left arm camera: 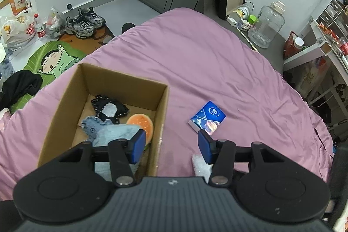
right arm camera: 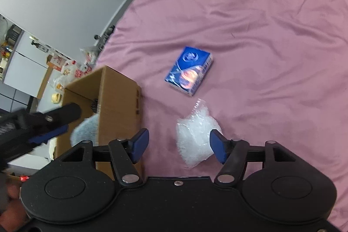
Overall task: Organize soft objects
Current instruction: 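Grasp the clear bag with the right tool while the left tool grasps the blue tissue pack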
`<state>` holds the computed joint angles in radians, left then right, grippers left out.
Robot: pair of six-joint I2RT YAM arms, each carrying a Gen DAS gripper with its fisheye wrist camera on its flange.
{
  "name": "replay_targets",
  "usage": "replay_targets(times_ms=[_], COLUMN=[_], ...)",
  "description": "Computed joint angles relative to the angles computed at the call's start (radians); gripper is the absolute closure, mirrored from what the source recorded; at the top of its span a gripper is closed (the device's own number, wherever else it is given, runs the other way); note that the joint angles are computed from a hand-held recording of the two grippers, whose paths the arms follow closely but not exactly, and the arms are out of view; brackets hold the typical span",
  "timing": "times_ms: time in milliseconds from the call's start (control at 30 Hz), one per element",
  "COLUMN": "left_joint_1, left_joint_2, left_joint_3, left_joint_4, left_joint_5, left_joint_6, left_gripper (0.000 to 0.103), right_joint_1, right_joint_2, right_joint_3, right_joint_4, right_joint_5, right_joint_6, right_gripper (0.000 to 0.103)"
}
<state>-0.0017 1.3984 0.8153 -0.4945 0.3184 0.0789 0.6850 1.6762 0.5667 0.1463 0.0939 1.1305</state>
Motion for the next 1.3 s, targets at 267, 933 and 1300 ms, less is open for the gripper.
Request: replay_targets(times_ms=[267, 933, 1300], left_joint_1=[-0.110, -0.360, -0.401], left_joint_2=[0.002, 0.222, 0.391], left_joint_3=[0.010, 0.088, 0.167], left_joint_4=[0.020, 0.162, 0.203], left_joint_5=[-0.080, -0.241, -0.262], left_joint_6=[-0.075, -0.197, -0.247], left_gripper=[0.052, 0.052, 0.052], right_joint_1=[-0.016, -0.201, -0.314], right_joint_2=[0.200, -0.115, -0.127], right_joint_3=[0.089, -0.161, -0.258], right_joint_4=[0.007, 0.100, 0.231], right_joint_5=[-0.037, 0.023, -0.027], right_joint_6=[-0.064, -0.058, -0.028], right_gripper=[0.051, 0.070, 0.070])
